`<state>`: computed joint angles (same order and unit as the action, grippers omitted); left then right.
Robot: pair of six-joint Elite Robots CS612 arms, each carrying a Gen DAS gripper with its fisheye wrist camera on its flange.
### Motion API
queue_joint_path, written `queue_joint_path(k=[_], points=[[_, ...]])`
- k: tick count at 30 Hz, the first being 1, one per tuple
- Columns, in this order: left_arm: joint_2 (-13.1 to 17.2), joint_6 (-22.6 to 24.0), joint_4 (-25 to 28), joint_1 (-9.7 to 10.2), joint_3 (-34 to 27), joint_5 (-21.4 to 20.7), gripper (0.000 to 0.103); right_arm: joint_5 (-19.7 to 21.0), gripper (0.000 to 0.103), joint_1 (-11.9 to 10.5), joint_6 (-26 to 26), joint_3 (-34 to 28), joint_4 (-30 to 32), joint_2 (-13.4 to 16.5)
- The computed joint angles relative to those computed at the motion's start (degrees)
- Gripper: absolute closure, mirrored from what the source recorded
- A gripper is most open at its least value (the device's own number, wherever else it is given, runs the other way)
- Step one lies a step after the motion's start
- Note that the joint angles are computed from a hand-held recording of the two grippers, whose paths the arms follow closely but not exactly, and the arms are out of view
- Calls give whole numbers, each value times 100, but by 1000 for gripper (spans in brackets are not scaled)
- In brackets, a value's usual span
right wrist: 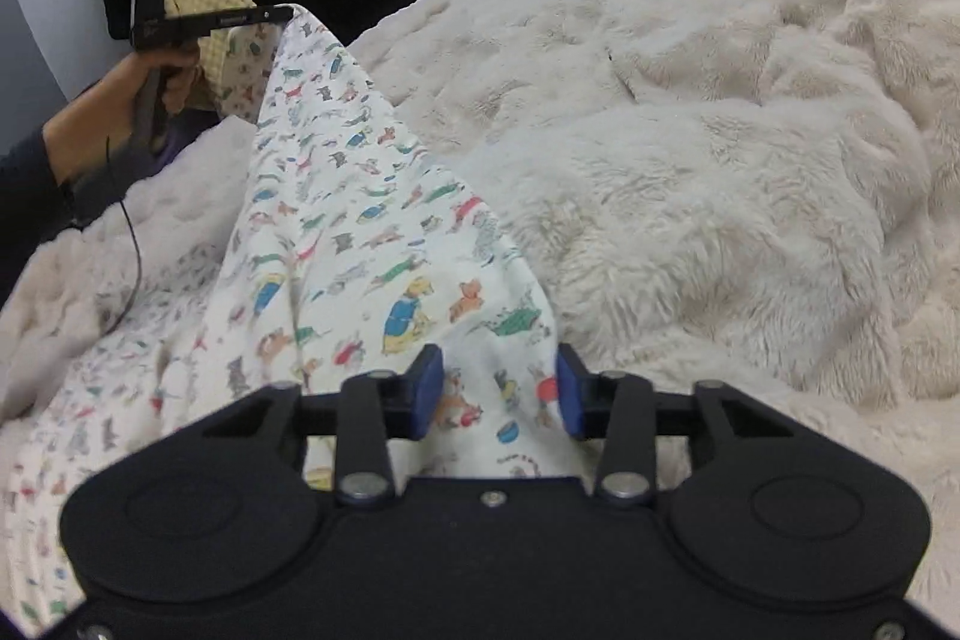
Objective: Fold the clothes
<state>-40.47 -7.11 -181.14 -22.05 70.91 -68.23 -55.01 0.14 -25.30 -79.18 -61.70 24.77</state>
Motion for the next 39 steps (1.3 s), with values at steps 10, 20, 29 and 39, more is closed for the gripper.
queue_joint_path(k=[10, 20, 29, 39], points=[[-145, 327, -177, 43, 219, -158, 103, -541, 101, 38, -11, -321, -488, 85], [-164, 525, -436, 9, 227, -183, 103, -2447, 102, 360, 640, -265, -2013, 68], [365, -318, 1946, -134, -805, 890, 57, -4375, 90, 654, 760, 578, -2295, -100], [246, -3227, 1843, 663, 52, -3389, 42, -3220, 67, 443, 1117, -523, -2073, 343]])
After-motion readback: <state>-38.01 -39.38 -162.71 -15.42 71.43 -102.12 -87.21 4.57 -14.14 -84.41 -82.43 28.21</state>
